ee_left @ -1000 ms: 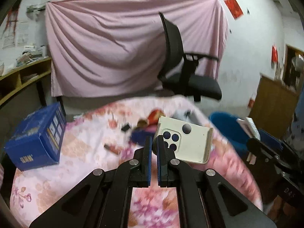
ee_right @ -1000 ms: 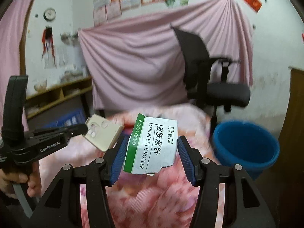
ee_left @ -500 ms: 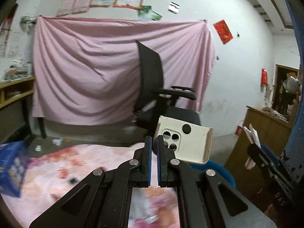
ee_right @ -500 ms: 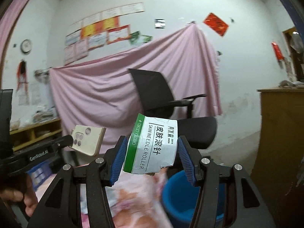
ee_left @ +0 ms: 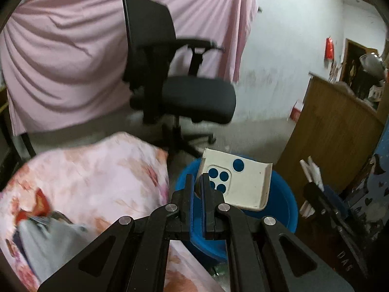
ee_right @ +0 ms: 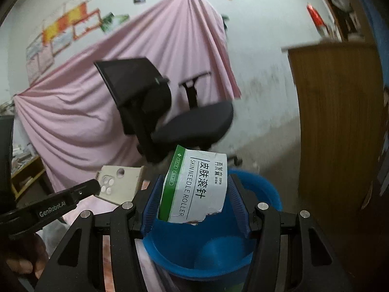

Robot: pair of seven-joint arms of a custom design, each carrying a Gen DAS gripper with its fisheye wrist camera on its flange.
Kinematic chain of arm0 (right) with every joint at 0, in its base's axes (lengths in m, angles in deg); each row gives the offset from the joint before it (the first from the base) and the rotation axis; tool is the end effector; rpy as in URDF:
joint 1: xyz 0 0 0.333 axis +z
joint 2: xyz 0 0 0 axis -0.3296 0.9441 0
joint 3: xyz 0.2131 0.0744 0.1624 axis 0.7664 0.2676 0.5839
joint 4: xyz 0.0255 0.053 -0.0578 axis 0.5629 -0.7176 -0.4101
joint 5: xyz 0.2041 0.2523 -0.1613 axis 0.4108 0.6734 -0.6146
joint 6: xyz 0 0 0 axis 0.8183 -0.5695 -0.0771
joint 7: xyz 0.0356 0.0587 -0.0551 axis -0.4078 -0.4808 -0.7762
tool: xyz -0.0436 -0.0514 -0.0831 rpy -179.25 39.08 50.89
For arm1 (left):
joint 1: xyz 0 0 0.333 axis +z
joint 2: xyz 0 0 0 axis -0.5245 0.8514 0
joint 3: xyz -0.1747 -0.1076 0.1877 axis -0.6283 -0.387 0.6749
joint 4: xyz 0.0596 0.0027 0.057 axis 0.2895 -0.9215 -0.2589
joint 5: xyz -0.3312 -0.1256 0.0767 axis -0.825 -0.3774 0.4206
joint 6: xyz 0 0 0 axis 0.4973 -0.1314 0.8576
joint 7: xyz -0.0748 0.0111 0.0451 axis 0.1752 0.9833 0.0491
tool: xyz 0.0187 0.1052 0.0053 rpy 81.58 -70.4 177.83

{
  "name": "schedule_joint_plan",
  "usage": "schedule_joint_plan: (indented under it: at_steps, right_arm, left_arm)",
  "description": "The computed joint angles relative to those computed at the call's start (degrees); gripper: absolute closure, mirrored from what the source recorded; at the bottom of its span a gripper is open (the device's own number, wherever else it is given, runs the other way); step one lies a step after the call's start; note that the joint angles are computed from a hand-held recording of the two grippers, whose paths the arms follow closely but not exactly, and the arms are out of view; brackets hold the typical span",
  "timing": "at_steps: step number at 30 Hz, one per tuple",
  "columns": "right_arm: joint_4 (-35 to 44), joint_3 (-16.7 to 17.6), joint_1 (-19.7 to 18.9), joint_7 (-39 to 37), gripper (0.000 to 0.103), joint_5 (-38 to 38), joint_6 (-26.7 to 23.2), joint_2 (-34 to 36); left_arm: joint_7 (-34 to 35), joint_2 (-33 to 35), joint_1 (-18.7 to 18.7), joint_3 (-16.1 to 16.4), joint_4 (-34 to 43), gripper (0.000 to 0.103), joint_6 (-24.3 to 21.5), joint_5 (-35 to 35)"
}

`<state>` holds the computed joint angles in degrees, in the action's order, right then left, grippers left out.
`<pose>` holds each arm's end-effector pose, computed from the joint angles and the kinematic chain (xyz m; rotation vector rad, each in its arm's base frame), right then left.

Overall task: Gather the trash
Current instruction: 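Carry both items to the blue bucket and open both grippers to drop them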

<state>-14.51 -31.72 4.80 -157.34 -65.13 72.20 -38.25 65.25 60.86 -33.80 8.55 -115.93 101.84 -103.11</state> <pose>0.5641 0.2904 0.4663 -1.1953 1.6280 -0.7698 0.6275 -0.1304 0.5395 -1.5035 1.9580 -1.0551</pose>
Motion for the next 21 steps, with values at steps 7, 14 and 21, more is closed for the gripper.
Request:
schedule_joint_plan:
  at_steps: [7,14,21]
  right_arm:
    - [-0.2,-0.8,-0.4,-7.5,0.049,9.3,3.7,2.4]
    - [-1.0,-3.3,1.2,-11.1,0.044,14.3,4.3,2.6]
    - [-0.3,-4.4,2.6,-5.8,0.04,9.1,2.7,1.0]
  left_arm:
    - [-5.8,6.0,-1.3,1.0,7.4,0.099,-8.3,4.0]
    - [-7.0,7.0,-0.6,0.2,8.7,0.092,-10.7,3.4]
    - [-2.5,1.2,2.0,-1.5,1.2,0.082,-5.3,-4.4]
